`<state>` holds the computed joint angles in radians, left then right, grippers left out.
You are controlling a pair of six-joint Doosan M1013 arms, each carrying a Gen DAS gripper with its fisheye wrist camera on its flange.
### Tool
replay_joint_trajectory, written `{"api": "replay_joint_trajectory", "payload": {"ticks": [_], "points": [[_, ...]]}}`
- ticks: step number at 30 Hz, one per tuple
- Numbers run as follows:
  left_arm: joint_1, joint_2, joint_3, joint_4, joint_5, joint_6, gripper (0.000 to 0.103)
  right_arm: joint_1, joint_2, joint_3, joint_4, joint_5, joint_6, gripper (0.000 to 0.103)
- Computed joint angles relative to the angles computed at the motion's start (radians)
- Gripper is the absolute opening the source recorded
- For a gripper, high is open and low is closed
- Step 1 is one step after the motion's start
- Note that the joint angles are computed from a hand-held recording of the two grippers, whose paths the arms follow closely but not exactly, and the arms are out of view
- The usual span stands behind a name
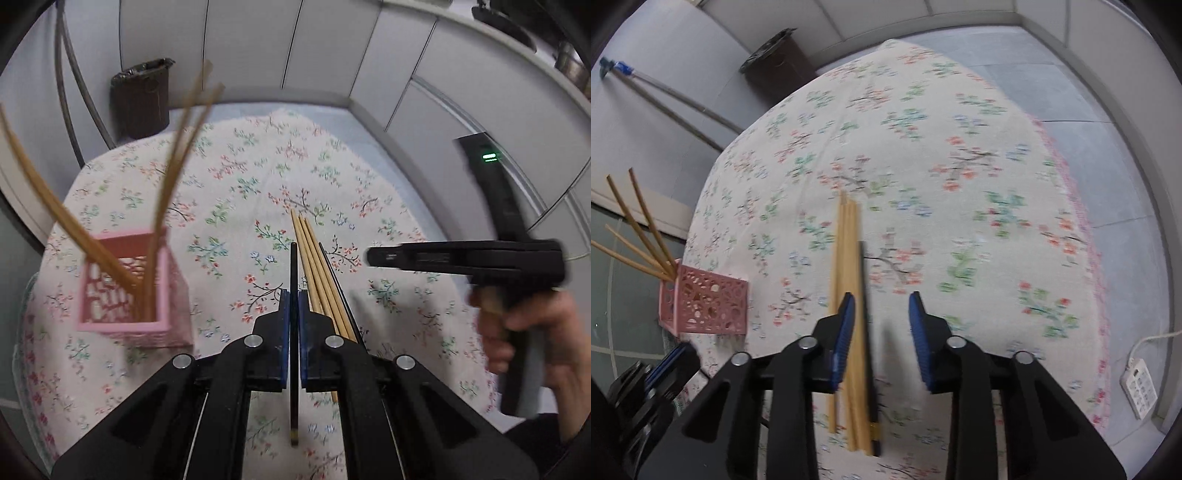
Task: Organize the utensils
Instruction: 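Grasp a wooden chopstick with the right tool while the left tool holds the black one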
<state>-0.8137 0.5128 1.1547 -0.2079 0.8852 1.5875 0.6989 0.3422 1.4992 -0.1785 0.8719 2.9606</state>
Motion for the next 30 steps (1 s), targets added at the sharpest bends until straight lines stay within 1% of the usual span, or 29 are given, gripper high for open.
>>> {"api": "replay_joint_trajectory", "payload": {"ticks": [2,3,5,10,14,15,17,20,22,26,30], "points": [[0.008,-0.017,0.014,-0.02,-0.01,0.016,0.003,-0.004,0.018,-0.02,0.026,-0.031,-0.049,0.019],[0.012,-0.025,0.02,-0.034,-0.015,0.024,0.003,-0.009,0.026,-0.024,0.053,-0.061,-0.076,0.018],[0.016,-0.03,0.019,-0.044,-0.015,0.033,0.003,-0.016,0.046,-0.041,0.089,-0.076,-0.109,0.015],[0.026,-0.048,0.039,-0.073,-0.024,0.051,0.003,-0.028,0.101,-0.094,0.128,-0.028,-0.149,0.013],[0.033,-0.056,0.05,-0.089,-0.025,0.069,0.003,-0.035,0.137,-0.133,0.136,0.036,-0.15,0.013],[0.034,-0.058,0.052,-0.089,-0.025,0.071,0.003,-0.033,0.15,-0.152,0.121,0.071,-0.145,0.013],[0.038,-0.057,0.053,-0.098,-0.023,0.077,0.003,-0.028,0.169,-0.184,0.076,0.113,-0.146,0.012],[0.044,-0.055,0.05,-0.102,-0.02,0.076,0.003,-0.019,0.207,-0.243,0.005,0.184,-0.183,0.012],[0.046,-0.054,0.048,-0.103,-0.02,0.075,0.003,-0.012,0.228,-0.277,-0.031,0.232,-0.194,0.007],[0.047,-0.066,0.059,-0.1,-0.047,0.085,0.003,-0.001,0.217,-0.272,-0.077,0.213,-0.179,0.006],[0.051,-0.09,0.079,-0.118,-0.09,0.112,0.003,0.019,0.165,-0.243,-0.178,0.165,-0.116,0.006]]}}
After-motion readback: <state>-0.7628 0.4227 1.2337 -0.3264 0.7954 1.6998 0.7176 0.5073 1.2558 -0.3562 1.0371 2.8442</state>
